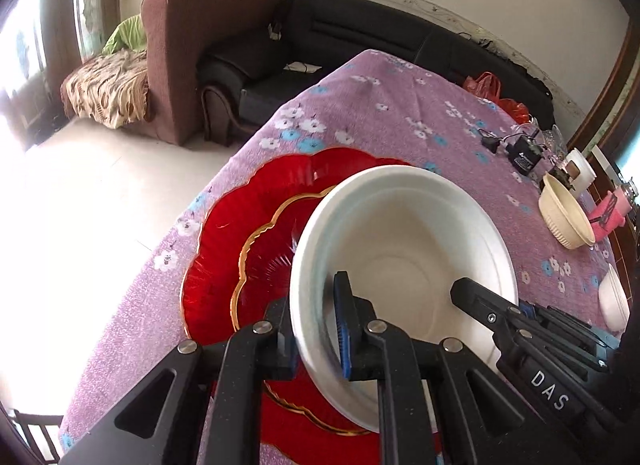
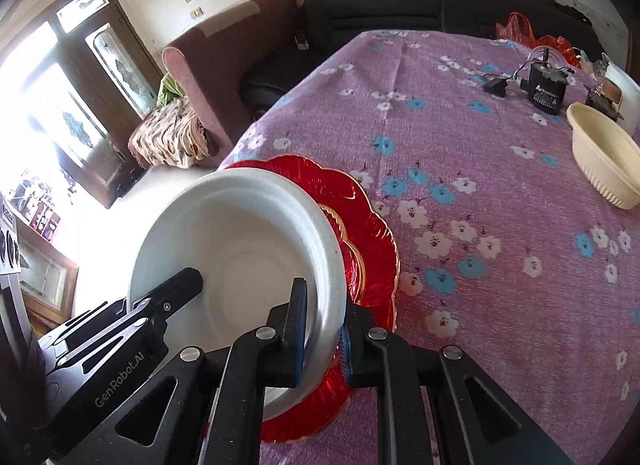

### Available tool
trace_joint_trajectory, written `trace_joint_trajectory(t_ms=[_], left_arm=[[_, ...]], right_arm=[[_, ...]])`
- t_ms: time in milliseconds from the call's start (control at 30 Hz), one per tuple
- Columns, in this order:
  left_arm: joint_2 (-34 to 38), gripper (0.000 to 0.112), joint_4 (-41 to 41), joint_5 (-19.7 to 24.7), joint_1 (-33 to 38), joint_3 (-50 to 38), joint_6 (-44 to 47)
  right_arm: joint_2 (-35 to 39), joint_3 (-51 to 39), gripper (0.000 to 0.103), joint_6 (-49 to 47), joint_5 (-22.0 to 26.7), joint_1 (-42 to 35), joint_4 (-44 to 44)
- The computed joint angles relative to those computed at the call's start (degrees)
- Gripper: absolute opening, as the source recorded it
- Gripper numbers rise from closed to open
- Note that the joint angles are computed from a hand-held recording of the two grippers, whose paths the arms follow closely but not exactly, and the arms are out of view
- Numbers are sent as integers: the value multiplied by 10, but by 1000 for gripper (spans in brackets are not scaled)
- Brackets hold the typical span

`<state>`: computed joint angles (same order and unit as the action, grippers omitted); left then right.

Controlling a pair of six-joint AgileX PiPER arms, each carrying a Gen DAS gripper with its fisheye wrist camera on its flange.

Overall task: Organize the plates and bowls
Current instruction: 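Carry the white bowl onto the red plate stack and open both grippers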

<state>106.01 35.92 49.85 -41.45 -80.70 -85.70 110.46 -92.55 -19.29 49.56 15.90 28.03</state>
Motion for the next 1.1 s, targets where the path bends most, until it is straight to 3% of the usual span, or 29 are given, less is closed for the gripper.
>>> trace_joint_trajectory(t_ms=[300, 333, 367, 467, 600, 733, 933, 1100], left_arm=[[20, 19, -3, 6, 10, -16, 2], [17, 27, -6, -1, 12, -13, 5], [12, 45, -5, -6, 12, -8, 1], [-11, 64, 14, -32, 11, 17, -26], [-24, 67, 37, -9, 0, 20, -47], [-42, 67, 51, 7, -10, 33, -75], [-68, 69, 77, 52, -40, 49, -120], [-84, 76, 106, 97, -97, 55, -165]], right_arm=[[32, -28, 16, 24, -6, 17, -26], [31, -28, 16, 26, -8, 19, -28], [30, -26, 16, 27, -12, 21, -30], [26, -14, 16, 26, -32, 20, -20], [22, -4, 19, 7, -40, 8, 14], [4, 19, 39, -38, -48, -10, 74], [-46, 70, 39, -77, -64, -31, 109], [-124, 161, 42, -163, -62, -74, 156]])
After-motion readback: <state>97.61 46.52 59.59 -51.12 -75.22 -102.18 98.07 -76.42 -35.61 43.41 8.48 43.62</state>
